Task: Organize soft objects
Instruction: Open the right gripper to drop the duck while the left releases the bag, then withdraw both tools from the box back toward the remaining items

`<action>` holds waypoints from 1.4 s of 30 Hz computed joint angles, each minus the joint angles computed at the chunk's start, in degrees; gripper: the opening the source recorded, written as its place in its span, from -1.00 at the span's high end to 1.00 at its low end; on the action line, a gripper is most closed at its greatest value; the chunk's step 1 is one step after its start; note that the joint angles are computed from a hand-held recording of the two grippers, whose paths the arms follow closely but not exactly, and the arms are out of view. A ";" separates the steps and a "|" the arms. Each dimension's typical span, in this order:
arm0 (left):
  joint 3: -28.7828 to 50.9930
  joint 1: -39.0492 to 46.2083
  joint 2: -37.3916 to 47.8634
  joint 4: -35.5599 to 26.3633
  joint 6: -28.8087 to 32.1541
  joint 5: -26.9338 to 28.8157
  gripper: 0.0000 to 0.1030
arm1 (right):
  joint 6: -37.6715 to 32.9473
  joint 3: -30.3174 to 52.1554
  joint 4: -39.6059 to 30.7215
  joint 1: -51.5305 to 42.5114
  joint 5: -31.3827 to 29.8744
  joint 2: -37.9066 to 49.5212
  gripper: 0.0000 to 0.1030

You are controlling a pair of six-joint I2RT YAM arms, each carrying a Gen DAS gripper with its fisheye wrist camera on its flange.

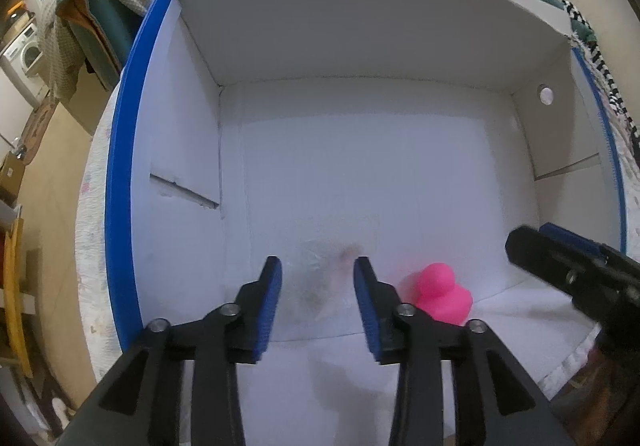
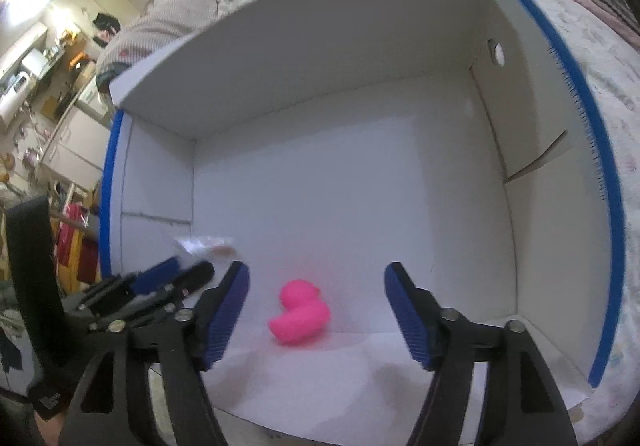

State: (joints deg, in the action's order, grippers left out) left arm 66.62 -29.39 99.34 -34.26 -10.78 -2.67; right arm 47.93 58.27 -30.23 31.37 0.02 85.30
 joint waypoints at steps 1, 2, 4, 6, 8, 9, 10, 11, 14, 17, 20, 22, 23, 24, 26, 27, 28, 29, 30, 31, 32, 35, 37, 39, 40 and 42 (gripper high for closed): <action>-0.22 -0.17 -0.34 0.26 0.15 -0.15 0.22 | 0.38 -0.26 0.51 -0.27 0.04 -0.47 -0.52; -0.40 -0.33 -0.69 0.43 0.38 -0.24 0.16 | 0.80 -0.42 0.89 -0.41 0.23 -0.90 -0.61; -0.57 -0.38 -1.33 0.57 0.62 -0.16 0.08 | 1.77 -0.89 1.42 -0.32 1.34 -2.04 -0.80; -0.88 -0.50 -2.20 0.87 0.61 -0.30 0.03 | 2.65 -1.60 2.28 0.01 2.43 -3.39 -0.93; -1.37 -0.58 -3.36 1.19 0.64 -0.52 -0.01 | 2.84 -2.24 2.48 0.02 3.08 -4.98 -0.94; -1.66 -0.45 -3.95 1.37 0.78 -0.48 -0.02 | 2.98 -2.22 2.35 0.21 3.60 -5.32 -0.96; -1.87 -0.57 -4.44 1.46 0.84 -0.92 -0.08 | 3.14 -2.06 1.98 0.49 4.23 -5.47 -0.98; -2.18 -1.01 -5.10 1.43 0.71 -1.85 -0.17 | 3.24 -1.91 1.64 0.64 4.73 -5.51 -1.00; -3.62 -0.48 -7.54 2.60 0.75 -2.29 -0.26 | 4.01 -2.58 1.48 1.18 5.99 -6.48 -1.00; -3.84 0.26 -8.65 2.41 0.17 -1.76 -0.26 | 4.58 -3.23 1.74 2.14 7.92 -7.33 -1.00; -3.79 -0.14 -9.19 1.32 -0.89 -4.10 -0.26 | 4.73 -3.82 1.84 2.67 9.52 -8.11 -1.00; -4.37 0.63 -10.15 1.84 -1.13 -1.66 -0.26 | 5.49 -4.11 1.73 2.70 10.79 -8.25 -1.00; -4.28 0.56 -10.20 1.93 -1.50 -1.45 -0.26 | 5.63 -4.21 1.69 2.82 11.54 -8.36 -1.00; -4.16 0.62 -10.61 1.45 -1.73 -1.85 -0.26 | 5.59 -4.05 1.55 2.92 12.13 -8.24 -1.00; -4.55 0.51 -11.70 1.61 -1.83 -3.08 -0.26 | 5.47 -4.04 1.44 3.19 12.92 -8.37 -1.00; -5.00 0.38 -12.32 1.79 -1.97 -3.94 -0.26 | 5.51 -4.44 1.44 3.41 13.27 -8.83 -1.00; -5.19 0.26 -12.87 1.40 -2.28 -4.47 -0.26 | 5.59 -4.72 1.49 3.66 13.57 -9.16 -1.00; -5.17 0.43 -13.08 0.97 -2.52 -4.27 -0.26 | 5.69 -4.97 1.45 3.98 13.84 -9.49 -1.00; -5.12 0.91 -13.42 0.52 -2.44 -3.29 -0.26 | 5.72 -5.19 1.38 4.24 14.04 -9.76 -1.00; -5.26 1.21 -13.85 0.22 -2.38 -2.72 -0.26 | 5.77 -5.20 1.02 4.46 14.18 -9.94 -1.00; -5.34 1.30 -14.22 -0.02 -2.44 -2.71 -0.26 | 5.77 -5.02 0.50 4.63 14.25 -10.05 -1.00; -5.81 1.39 -15.65 -0.64 -2.20 -2.70 -0.26 | 5.70 -5.08 -0.10 5.29 14.89 -11.37 -1.00; -6.11 1.27 -16.43 -1.00 -1.96 -2.98 -0.26 | 5.86 -4.86 -1.03 5.75 15.54 -11.95 -1.00; -6.78 0.99 -17.63 -1.35 -1.68 -3.38 -0.26 | 5.98 -4.45 -2.30 6.31 16.33 -12.33 -1.00; -6.92 1.06 -18.00 -1.61 -1.60 -3.37 -0.26 | 5.98 -4.18 -3.04 6.64 16.74 -12.48 -1.00; -7.33 1.21 -18.93 -2.11 -1.71 -3.24 -0.26 | 6.03 -3.55 -4.39 7.24 17.22 -12.79 -1.00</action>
